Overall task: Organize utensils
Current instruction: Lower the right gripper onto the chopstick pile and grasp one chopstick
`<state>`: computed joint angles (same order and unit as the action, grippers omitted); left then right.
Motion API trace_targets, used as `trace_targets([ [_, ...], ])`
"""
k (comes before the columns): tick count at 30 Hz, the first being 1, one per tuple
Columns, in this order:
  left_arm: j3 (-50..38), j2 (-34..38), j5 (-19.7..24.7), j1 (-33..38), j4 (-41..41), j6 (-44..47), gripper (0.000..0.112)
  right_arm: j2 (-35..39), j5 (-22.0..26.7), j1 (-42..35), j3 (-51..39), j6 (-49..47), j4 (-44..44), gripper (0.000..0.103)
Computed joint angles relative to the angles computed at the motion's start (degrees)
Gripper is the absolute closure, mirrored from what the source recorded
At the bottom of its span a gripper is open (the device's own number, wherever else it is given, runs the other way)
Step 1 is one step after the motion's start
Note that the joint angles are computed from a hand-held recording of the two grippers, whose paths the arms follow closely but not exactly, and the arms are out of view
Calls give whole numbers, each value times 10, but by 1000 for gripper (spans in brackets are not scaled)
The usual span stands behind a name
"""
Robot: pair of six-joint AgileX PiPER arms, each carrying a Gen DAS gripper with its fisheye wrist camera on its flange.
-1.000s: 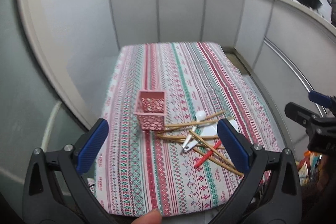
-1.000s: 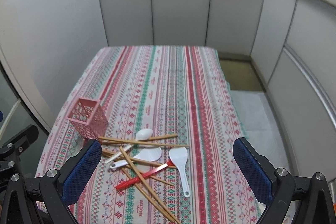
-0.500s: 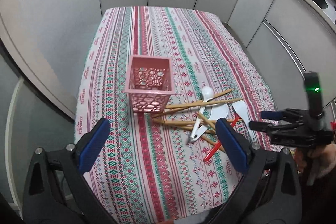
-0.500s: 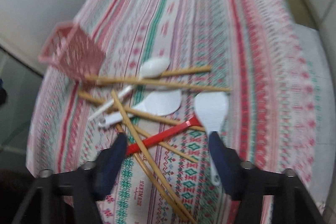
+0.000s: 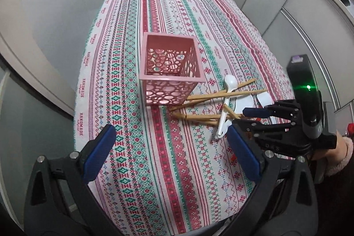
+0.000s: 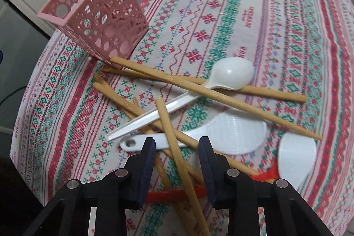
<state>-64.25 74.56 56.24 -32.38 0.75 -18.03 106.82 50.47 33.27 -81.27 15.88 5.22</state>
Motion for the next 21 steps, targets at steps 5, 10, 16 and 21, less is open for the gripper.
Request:
trace_targets([
  [5, -1, 4, 1, -2, 6, 6, 12, 15, 5, 9, -15, 16, -37, 86],
  [10, -1, 8, -4, -11, 7, 9, 14, 4, -3, 5, -6, 20, -44, 94],
  [16, 2, 19, -24, -6, -49, 7, 38, -77, -40, -18, 67, 43, -51, 94],
  [21, 9, 36, -77, -8, -105, -45, 55, -151, -61, -48, 128, 66, -61, 95],
])
